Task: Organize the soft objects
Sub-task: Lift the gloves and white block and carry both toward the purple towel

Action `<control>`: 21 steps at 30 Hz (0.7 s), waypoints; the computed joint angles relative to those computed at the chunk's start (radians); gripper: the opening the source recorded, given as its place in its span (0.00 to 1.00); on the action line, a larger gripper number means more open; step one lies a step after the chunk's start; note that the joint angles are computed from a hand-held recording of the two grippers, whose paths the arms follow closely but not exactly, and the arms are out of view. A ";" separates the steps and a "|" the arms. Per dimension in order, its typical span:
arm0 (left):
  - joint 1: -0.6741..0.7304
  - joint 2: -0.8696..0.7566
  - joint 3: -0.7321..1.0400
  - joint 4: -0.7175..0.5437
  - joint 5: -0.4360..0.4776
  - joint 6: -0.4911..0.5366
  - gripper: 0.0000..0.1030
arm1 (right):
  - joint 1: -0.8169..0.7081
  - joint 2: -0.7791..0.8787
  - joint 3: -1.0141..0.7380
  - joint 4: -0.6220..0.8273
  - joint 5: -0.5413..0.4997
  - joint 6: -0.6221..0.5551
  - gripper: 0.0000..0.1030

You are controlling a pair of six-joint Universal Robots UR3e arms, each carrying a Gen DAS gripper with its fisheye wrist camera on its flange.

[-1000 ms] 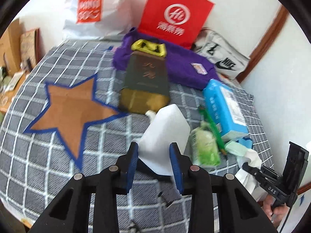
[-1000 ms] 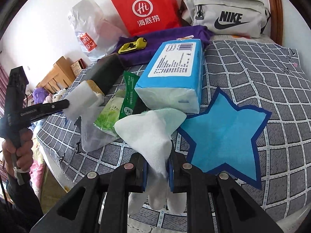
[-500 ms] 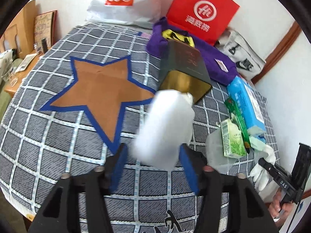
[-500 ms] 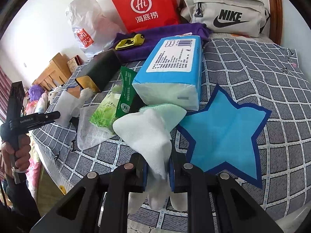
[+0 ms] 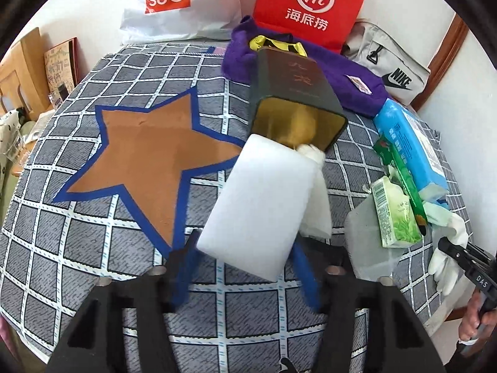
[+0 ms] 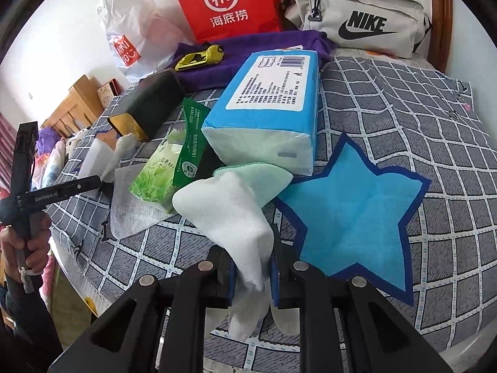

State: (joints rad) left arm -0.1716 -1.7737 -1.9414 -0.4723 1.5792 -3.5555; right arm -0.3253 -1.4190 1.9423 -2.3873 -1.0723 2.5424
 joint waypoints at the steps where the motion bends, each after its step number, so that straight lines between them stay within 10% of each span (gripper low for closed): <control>1: 0.015 0.020 -0.020 0.012 -0.022 0.004 0.50 | 0.002 -0.001 -0.004 0.004 -0.001 -0.002 0.18; 21: 0.022 0.100 0.127 -0.101 -0.040 0.002 0.50 | -0.022 -0.080 -0.170 0.166 0.118 -0.010 0.16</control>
